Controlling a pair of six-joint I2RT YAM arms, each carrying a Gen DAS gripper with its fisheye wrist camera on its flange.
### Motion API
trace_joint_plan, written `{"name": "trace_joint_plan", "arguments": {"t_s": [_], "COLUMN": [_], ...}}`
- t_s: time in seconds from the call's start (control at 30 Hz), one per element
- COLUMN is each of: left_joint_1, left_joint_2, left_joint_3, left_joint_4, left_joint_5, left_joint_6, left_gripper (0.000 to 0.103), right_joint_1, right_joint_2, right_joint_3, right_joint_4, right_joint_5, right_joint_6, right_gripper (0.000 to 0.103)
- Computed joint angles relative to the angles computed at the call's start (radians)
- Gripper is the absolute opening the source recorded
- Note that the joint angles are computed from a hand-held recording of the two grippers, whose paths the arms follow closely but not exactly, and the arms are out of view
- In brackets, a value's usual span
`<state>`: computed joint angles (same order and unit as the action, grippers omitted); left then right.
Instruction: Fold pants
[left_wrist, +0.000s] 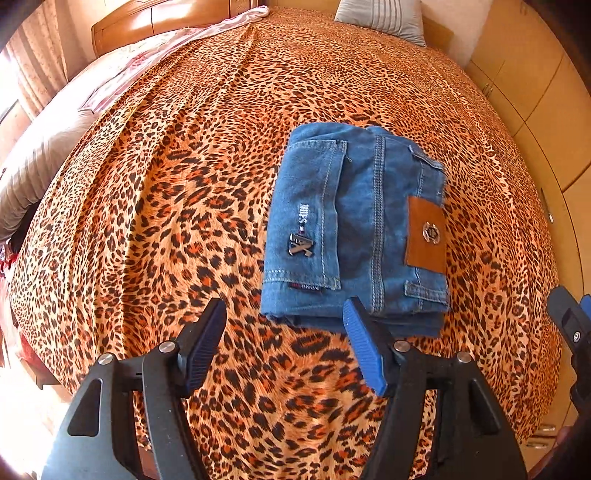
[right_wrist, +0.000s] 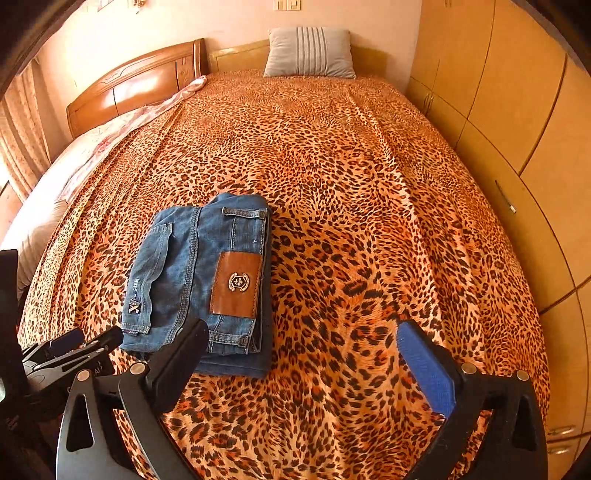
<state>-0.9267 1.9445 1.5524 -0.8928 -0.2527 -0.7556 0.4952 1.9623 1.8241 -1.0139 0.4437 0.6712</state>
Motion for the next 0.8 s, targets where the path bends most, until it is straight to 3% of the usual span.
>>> {"name": "trace_joint_plan", "arguments": {"t_s": [0.23,0.4,0.6,0.8], "left_joint_1": [-0.094,-0.116,-0.173,-0.198], "left_joint_2": [-0.031,-0.047,-0.063,-0.041], "left_joint_3": [0.04,0.042,0.038,0.069], "left_joint_4": [-0.111,-0.128,-0.129,-0.125], "left_joint_5": [-0.162,-0.165,-0.236,-0.219], "left_joint_6": [-0.081,-0.129,-0.177,-0.177], "left_gripper": [0.065,0.065,0.065,0.065], "right_joint_1": [0.041,0.045,0.073,0.077], "right_joint_2": [-0.113,-0.182,-0.296,-0.328], "right_joint_3": [-0.096,-0.176,-0.333,-0.385], "right_joint_4": [-0.001,0.026,0.07,0.06], "right_joint_5": [0.029,0.026,0.071,0.082], "right_joint_6": [-0.009,-0.004,0.042,0.053], "right_gripper": [0.103,0.103,0.103,0.103]}}
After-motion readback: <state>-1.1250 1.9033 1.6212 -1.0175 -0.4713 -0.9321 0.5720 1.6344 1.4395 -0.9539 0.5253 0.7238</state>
